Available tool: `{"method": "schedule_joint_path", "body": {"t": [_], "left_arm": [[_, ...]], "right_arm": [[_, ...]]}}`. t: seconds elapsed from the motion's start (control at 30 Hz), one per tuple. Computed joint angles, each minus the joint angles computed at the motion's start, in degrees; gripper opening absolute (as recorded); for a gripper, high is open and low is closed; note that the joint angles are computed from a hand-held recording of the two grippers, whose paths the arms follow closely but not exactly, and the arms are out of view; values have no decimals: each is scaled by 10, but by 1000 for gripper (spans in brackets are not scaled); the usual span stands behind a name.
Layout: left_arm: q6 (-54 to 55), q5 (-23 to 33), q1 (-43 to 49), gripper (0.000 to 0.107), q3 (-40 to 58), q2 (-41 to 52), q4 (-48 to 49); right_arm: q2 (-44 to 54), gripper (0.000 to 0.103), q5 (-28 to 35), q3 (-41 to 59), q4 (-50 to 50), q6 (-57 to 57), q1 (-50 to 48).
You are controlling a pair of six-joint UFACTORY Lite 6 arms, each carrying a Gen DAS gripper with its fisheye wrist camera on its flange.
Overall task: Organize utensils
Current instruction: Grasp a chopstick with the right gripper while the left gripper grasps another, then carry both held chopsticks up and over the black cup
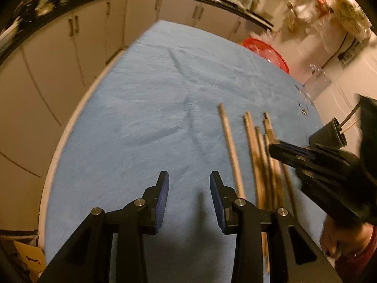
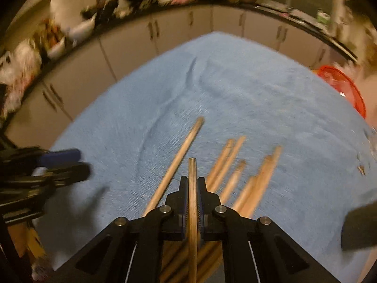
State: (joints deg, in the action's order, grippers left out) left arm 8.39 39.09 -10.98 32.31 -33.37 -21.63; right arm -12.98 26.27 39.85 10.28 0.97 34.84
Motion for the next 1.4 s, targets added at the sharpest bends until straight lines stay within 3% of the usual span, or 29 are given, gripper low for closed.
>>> {"method": "schedule_joint_path", "body": {"t": [0.2,0.4,0.47,0.53,0.57,0.6,0.7,0.83,0.97,1.1,1.23,1.4], "left_arm": [[-113,-39,-100,36,162,227,69],[-265,-10,-163,35,336,415,204],[-319,11,-175,24,371,454,247],[-353,24,-197,20,400,479,292],[-371,26,-206,9,405,484,312],[-393,28,-215,9,405,483,332],[-404,7,-226,7,363,444,330],[-423,-23,-251,7,264,292,334],[-447,23,-286,7,242,136,346],[-477,76,-317,7,256,36,375],[-520,111,-370,7,271,-11,407],[-576,142,-437,7,284,-29,458]], "right_arm": [[-262,7,81,-98,0,21,-72],[-352,7,143,-125,81,-85,-178],[-371,7,169,-130,119,-129,-217],[-387,7,187,-133,139,-157,-244],[-397,7,198,-133,148,-168,-257],[-404,7,206,-135,159,-181,-270],[-434,7,244,-134,192,-221,-324],[-456,7,285,-123,221,-261,-388],[-470,7,342,-94,272,-327,-487],[-488,7,390,-59,310,-366,-563],[-496,7,464,-36,364,-435,-673],[-502,7,490,-30,377,-459,-720]]}}
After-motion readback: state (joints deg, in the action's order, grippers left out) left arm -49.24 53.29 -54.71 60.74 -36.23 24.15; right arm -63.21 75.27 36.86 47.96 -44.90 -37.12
